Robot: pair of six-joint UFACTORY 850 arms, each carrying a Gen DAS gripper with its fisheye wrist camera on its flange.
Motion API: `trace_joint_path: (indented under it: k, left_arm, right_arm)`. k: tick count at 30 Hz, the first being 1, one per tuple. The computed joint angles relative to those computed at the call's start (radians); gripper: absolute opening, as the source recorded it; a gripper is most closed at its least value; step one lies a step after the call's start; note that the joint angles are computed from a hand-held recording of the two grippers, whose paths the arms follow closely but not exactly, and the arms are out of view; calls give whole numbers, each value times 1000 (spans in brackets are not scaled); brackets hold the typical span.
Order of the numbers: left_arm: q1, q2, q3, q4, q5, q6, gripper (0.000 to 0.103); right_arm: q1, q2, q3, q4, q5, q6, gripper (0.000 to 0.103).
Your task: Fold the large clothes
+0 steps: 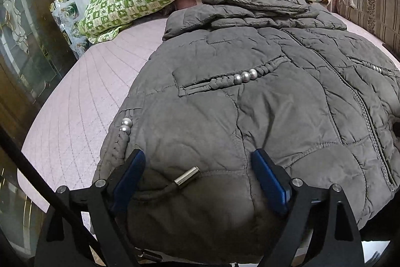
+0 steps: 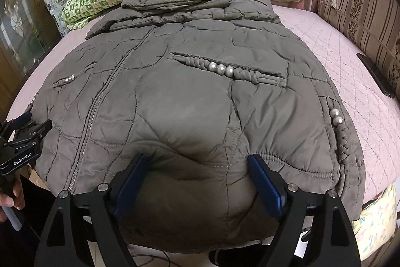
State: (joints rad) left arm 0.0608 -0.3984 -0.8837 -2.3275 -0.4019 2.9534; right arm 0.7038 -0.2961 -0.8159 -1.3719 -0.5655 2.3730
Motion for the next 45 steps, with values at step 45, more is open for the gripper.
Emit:
trace_joint_path:
  k: [45]
  left_arm:
    - [21, -1, 48, -93, -111, 69, 90]
  right_arm:
    - [56, -34, 9, -90, -112, 109, 92]
